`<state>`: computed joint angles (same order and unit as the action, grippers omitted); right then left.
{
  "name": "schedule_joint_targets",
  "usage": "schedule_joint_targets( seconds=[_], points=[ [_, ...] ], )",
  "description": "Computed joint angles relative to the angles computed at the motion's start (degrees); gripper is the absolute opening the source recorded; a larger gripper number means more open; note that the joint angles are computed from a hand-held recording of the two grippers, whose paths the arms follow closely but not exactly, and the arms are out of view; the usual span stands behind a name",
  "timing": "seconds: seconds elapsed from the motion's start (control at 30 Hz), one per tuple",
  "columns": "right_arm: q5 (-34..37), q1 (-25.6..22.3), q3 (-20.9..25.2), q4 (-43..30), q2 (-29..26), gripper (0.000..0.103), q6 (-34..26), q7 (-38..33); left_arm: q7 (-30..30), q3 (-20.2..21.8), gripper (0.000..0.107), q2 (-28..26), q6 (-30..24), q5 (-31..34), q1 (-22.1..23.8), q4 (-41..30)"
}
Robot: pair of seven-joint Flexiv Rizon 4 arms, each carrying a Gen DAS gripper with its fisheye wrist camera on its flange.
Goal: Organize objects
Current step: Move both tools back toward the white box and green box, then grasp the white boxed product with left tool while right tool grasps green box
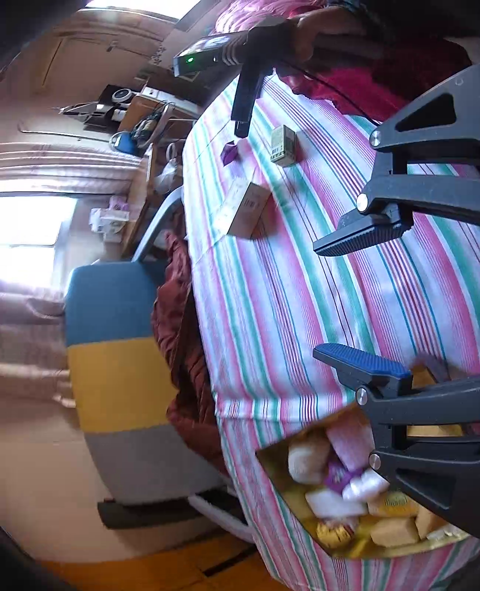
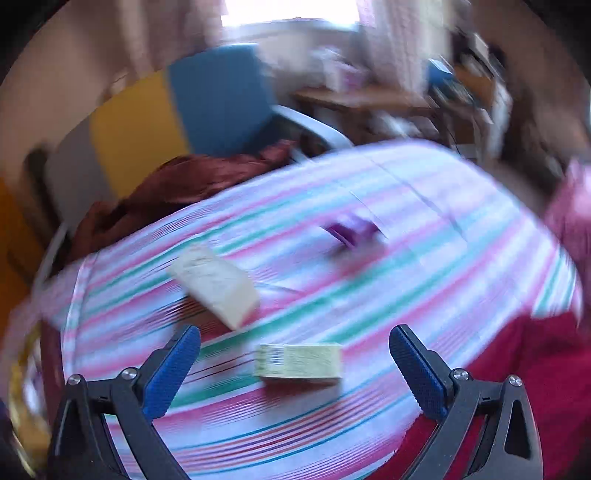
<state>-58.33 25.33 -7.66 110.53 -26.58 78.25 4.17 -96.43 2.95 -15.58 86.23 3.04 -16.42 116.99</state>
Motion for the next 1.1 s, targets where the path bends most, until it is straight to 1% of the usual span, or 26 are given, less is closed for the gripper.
schedule_joint_targets(
  seconds=[0.03,0.07,0.13,0.17,0.23,0.27,0.33,0.43,0.47,0.5,0.53,0.57,0.63,0.67,0.7,0.77,0.83,0.87,0.93,1.0,1.1],
  points=[
    [3.82,-1.54,1.77,0.27,-0.35,0.103,0.07,-0.47,1.36,-2.05,0.050,-0.77,-0.29,-1.72,1.26,-0.40],
    [6.39,-2.22,2.30,0.70,-0.45,0.103,0.78,-0.13,2.58,-3.86,0.050,-1.80,-0.92,-3.48,2.20,-1.25],
    [6.62,-1.30,-0.35,2.09,-0.07,0.103,4.15,2.72,3.09,-4.49,0.051,-3.82,-2.10,-4.74,1.74,-3.48],
    [7.11,-0.91,-0.98,2.41,0.02,0.103,4.63,2.95,3.68,-5.27,0.053,-5.07,-2.62,-5.63,1.82,-4.74],
    [9.87,-1.25,0.13,2.21,-0.25,0.103,4.45,0.89,4.24,-6.07,0.060,-7.39,-4.81,-7.26,1.56,-7.55],
    [11.47,-1.62,0.94,1.93,-0.58,0.103,4.79,-0.69,5.51,-7.93,0.062,-8.73,-5.89,-9.13,2.51,-8.91],
    [12.80,-0.53,0.05,2.11,-0.58,0.103,5.38,-1.85,7.53,-10.57,0.067,-11.17,-8.21,-12.39,3.60,-11.72],
    [13.57,1.65,-2.48,2.93,-0.11,0.103,5.76,-1.30,8.12,-10.37,0.074,-14.62,-11.42,-13.90,2.24,-16.68],
    [13.95,1.94,-3.08,3.32,-0.08,0.103,6.66,-0.95,8.60,-10.67,0.074,-15.53,-12.13,-14.41,2.12,-17.92],
    [15.13,1.56,-2.73,3.36,-0.28,0.103,7.30,-1.43,9.41,-11.92,0.074,-16.58,-13.40,-15.88,2.68,-19.28],
    [16.47,1.25,-2.28,3.30,-0.50,0.103,7.60,-2.14,10.43,-14.15,0.075,-17.99,-16.05,-18.66,3.96,-21.11],
    [17.89,1.07,-1.85,3.32,-0.57,0.103,7.82,-2.82,10.43,-14.99,0.076,-19.25,-18.29,-20.64,4.27,-22.97],
    [19.33,1.98,-2.88,3.66,-0.68,0.103,9.03,-3.41,8.35,-14.00,0.078,-22.33,-21.20,-22.04,2.81,-27.85],
    [19.38,3.46,-4.84,4.33,-0.46,0.103,10.28,-2.78,7.21,-13.35,0.079,-23.76,-22.43,-22.23,2.07,-30.27],
    [19.27,5.40,-7.40,5.18,-0.18,0.103,11.64,-1.86,6.49,-13.27,0.082,-24.99,-23.32,-22.70,1.77,-32.19],
    [19.87,8.30,-11.08,6.28,0.14,0.103,13.17,-1.02,3.73,-12.34,0.083,-28.45,-26.16,-23.07,0.59,-38.08],
    [21.51,8.58,-11.27,6.47,0.09,0.103,13.62,-1.99,1.18,-10.59,0.086,-31.45,-27.64,-21.76,-0.92,-43.55],
    [22.54,8.20,-10.61,6.39,-0.01,0.103,13.79,-2.73,-0.99,-8.97,0.086,-32.96,-29.59,-20.62,-1.94,-46.73],
    [24.21,7.84,-9.91,6.26,-0.29,0.103,14.68,-4.27,-4.74,-7.10,0.087,-36.10,-34.00,-18.98,-2.93,-52.93],
    [25.26,8.83,-10.71,6.25,-0.39,0.103,14.91,-5.43,-9.07,-5.37,0.087,-39.65,-39.48,-17.44,-3.58,-59.66],
    [26.97,10.28,-11.89,6.27,-0.49,0.103,14.92,-6.99,-12.49,-5.87,0.087,-43.33,-43.62,-16.72,-3.15,-65.75]
  ],
)
